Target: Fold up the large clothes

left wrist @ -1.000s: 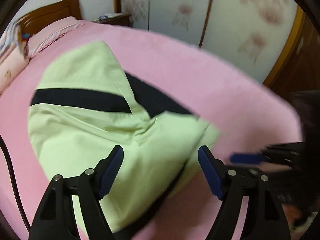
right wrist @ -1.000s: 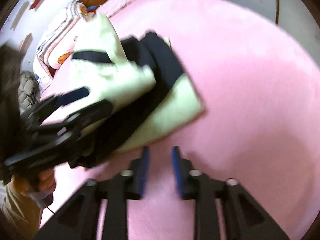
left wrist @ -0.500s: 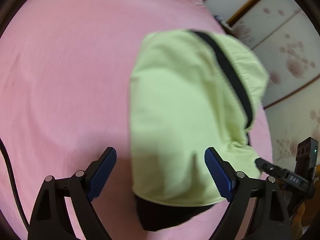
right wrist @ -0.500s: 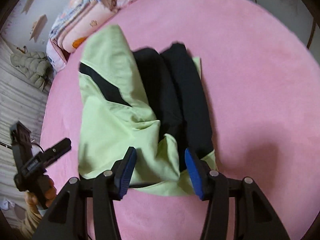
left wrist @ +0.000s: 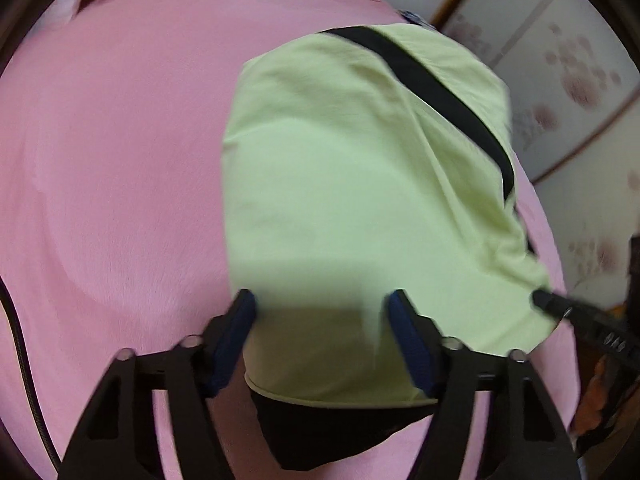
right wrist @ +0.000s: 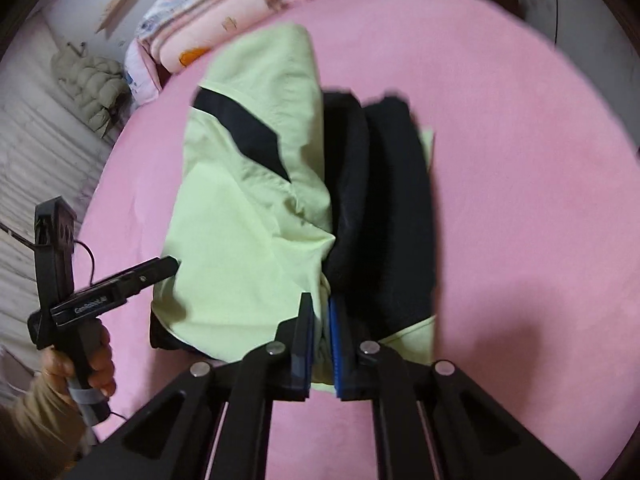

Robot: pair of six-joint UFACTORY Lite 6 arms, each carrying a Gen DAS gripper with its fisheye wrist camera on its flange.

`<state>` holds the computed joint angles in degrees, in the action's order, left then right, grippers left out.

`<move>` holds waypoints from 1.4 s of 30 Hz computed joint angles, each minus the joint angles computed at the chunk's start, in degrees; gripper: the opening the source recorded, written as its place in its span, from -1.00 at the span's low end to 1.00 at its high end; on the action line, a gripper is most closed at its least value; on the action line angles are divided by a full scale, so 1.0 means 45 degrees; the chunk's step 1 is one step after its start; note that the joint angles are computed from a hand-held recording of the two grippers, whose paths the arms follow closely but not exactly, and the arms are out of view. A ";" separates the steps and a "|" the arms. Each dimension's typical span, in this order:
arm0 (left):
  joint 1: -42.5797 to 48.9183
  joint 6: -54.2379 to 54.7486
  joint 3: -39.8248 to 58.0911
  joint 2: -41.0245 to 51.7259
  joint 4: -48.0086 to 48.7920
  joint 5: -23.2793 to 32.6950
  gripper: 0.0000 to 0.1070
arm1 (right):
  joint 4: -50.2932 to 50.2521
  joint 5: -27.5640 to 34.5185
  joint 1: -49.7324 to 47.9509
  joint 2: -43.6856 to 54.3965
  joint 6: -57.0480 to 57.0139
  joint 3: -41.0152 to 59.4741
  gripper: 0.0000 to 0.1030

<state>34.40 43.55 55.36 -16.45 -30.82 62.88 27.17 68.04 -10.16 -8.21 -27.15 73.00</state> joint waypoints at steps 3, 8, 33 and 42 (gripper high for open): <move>-0.0856 -0.0209 -0.0249 -0.0901 0.0460 -0.0251 -0.06 | -0.0140 0.0017 -0.0842 -0.0807 -0.0050 -0.0105 -0.94; -0.3026 -0.1812 -0.1401 -0.2250 0.2477 -0.1862 -0.10 | -0.1070 -0.0891 -0.1340 -0.1217 -0.0080 -0.2121 -0.97; -0.1817 -0.2028 1.0230 0.8316 -0.0339 -0.0474 0.34 | -0.1026 0.0645 0.1364 0.8724 0.2926 1.0721 -0.01; -0.2865 -0.2575 1.1499 1.1033 0.0138 -0.1096 0.28 | -0.0367 0.0961 0.1401 1.1527 0.3934 1.2759 0.01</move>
